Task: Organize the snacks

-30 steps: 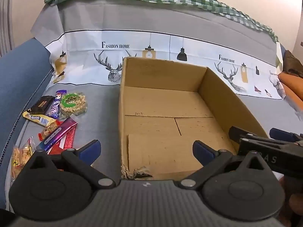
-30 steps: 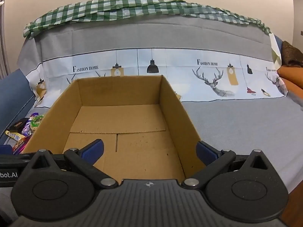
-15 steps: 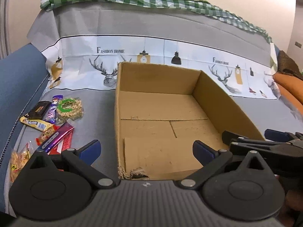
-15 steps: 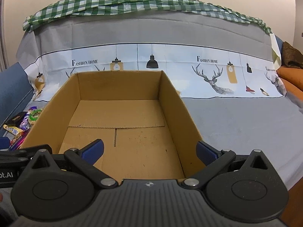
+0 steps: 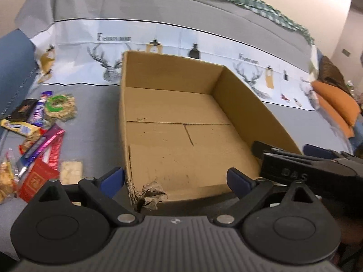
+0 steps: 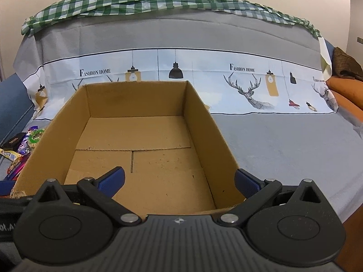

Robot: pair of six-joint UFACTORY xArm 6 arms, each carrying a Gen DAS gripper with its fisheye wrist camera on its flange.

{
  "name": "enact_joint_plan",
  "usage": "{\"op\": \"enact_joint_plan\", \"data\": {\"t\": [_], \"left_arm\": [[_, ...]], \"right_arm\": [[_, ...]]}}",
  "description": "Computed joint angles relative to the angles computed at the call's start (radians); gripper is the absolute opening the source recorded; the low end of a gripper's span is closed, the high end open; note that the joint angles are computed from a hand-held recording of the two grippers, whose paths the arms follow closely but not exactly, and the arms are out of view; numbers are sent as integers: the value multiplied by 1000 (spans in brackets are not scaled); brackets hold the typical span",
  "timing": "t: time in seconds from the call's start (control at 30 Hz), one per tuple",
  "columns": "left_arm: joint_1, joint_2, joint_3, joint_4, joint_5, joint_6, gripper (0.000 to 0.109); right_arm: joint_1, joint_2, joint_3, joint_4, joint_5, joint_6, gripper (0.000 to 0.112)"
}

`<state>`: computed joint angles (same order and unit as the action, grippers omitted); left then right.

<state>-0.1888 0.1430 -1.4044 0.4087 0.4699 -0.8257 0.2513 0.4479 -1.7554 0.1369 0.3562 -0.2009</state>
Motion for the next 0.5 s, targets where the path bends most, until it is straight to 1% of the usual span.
{"op": "enact_joint_plan", "data": {"t": [0.03,0.07,0.13,0.17,0.2,0.27,0.33,0.37,0.43,0.5], "left_arm": [[-1,3,-2,10,0,-2,97],[-3,5,-6,38,6,-19,97],[-5,6,-13,121,27,-85,97],[-5,3,-13,153,33,-117,98],[-4,-1,-7,168,31,-138,98],[1,-7,-2,162,26,-148,98],[-1,-7,-6,169,36,-147,98],[-2,-7,-7,169,38,-143,99],[-3,-7,-9,173,41,-144,99],[-4,-10,-7,181,41,-147,99]], "right_arm": [[0,1,-13,-21,28,18,101],[0,2,-7,-23,13,17,101],[-2,1,-12,-32,27,26,101],[-2,0,-16,-63,40,45,101],[-2,-1,-10,-66,29,46,101],[-2,-3,2,-68,6,42,101],[-1,-4,2,-85,10,52,101],[1,-2,-12,-79,36,58,101],[1,-2,-3,-59,13,43,101],[3,-4,-1,-58,15,42,101]]}}
